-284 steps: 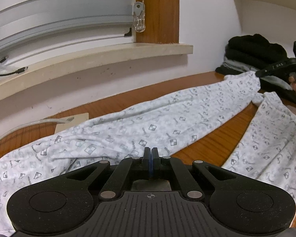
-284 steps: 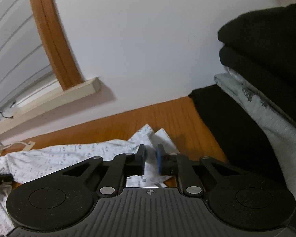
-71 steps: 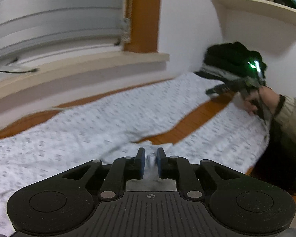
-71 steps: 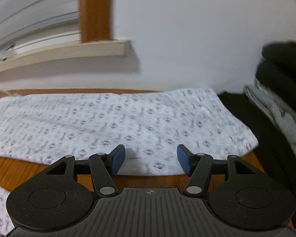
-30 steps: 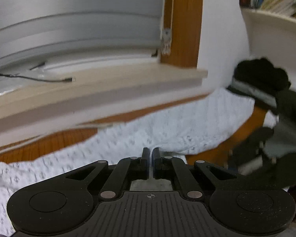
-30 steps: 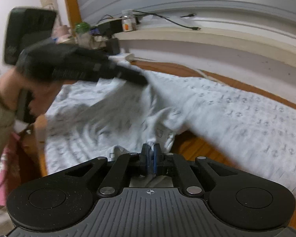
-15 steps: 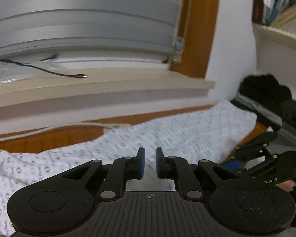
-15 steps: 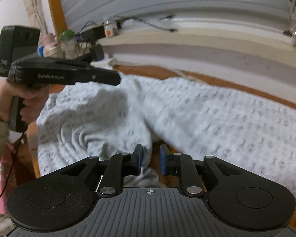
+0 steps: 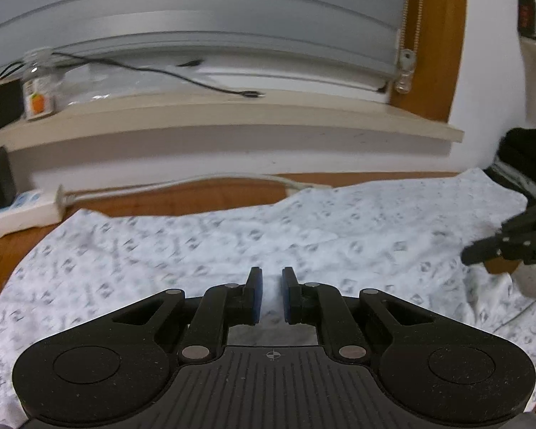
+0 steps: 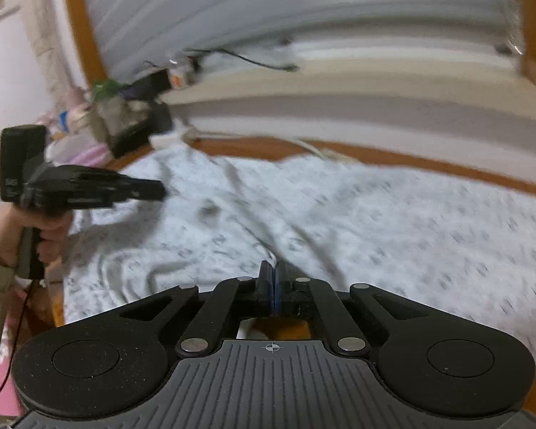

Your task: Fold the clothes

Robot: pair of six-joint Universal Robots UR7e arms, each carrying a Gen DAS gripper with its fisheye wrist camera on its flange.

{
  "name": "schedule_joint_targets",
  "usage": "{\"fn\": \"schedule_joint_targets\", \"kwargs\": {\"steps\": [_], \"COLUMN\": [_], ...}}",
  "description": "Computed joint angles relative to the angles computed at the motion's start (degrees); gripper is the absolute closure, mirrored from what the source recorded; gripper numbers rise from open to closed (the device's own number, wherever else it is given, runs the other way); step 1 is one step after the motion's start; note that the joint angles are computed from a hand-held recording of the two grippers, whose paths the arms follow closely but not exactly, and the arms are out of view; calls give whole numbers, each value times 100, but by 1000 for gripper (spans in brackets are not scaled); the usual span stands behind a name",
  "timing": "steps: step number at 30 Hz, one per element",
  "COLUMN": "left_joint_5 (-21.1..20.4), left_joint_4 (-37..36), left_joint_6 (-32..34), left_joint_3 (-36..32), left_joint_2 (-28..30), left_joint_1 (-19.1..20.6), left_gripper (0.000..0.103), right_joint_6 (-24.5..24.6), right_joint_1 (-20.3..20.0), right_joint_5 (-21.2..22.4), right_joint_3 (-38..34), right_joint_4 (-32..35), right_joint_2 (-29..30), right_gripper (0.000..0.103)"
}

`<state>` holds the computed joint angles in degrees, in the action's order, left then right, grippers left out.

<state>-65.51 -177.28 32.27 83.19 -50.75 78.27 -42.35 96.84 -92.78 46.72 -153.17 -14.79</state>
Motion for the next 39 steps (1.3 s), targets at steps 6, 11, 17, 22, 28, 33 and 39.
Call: {"fn": "schedule_joint_targets", "kwargs": {"steps": [6,11,17,22,28,33,39], "left_joint_5": [84,342,630,871,937,960,873], "left_joint_4": [-356,-743,-976,-1060,-1135,-1176,-1117], "left_joint_6": [-76,-44,-139,-207,-391,-463,-437], "left_joint_3": [293,555,643,652,697,744,809], "left_joint_2": [-297,-584,-806,-913,-997,-1044,-1103], "left_joint_1": [81,78,186,303,436,470,434], "left_gripper": [92,92,92,92,92,92,92], "right_joint_6": [-46,-210,-51,-55,-532,-398,-257], "right_joint_1": [16,145,352,417,382,276,157], "right_joint_5": [-115,276,-68,-365,-169,481,-313], "right_joint_3": [55,15,-1090,-1840,-1262,-210,-155], "right_joint_4": [-302,-217,684,1048,818,-415,-389], "right_joint_2": [-3,41,734,1224,943,290,127], "right_gripper": [97,91,64,64,100,101,100]}}
